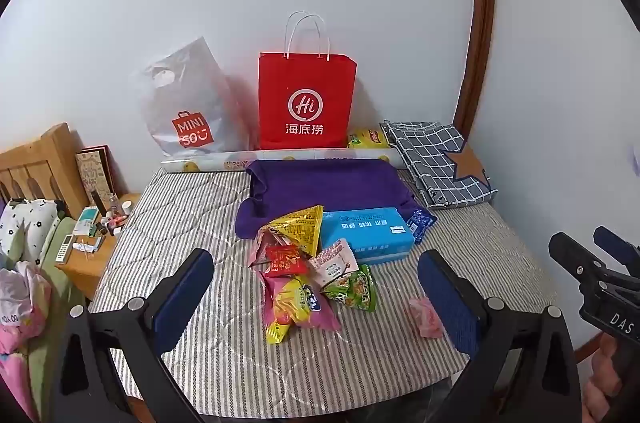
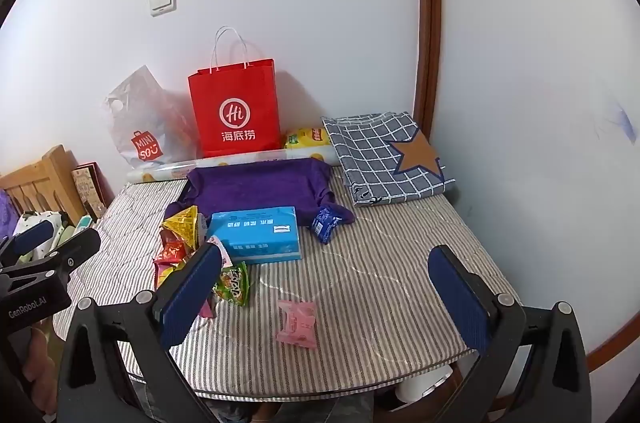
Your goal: Organize snacks
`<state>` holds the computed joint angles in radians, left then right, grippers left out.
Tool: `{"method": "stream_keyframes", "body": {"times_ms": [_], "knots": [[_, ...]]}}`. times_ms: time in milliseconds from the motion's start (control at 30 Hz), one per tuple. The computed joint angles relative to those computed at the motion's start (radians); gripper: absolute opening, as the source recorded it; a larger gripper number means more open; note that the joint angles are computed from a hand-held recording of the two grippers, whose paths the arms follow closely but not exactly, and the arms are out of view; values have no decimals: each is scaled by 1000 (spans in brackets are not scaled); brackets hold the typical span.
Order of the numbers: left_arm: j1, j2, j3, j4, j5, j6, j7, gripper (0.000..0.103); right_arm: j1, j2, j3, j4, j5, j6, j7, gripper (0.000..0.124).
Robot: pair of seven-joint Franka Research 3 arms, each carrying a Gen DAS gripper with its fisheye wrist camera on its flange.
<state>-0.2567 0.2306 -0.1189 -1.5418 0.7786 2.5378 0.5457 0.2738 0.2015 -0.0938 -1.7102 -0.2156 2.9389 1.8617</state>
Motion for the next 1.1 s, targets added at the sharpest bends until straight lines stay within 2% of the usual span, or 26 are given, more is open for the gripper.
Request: {"method": "stream_keyframes", "body": {"times_ms": [1100], "knots": [[1,-3,-1,7,-2,-7,11,103,9,-1,-2,-15,15,31,-20,102]]}}
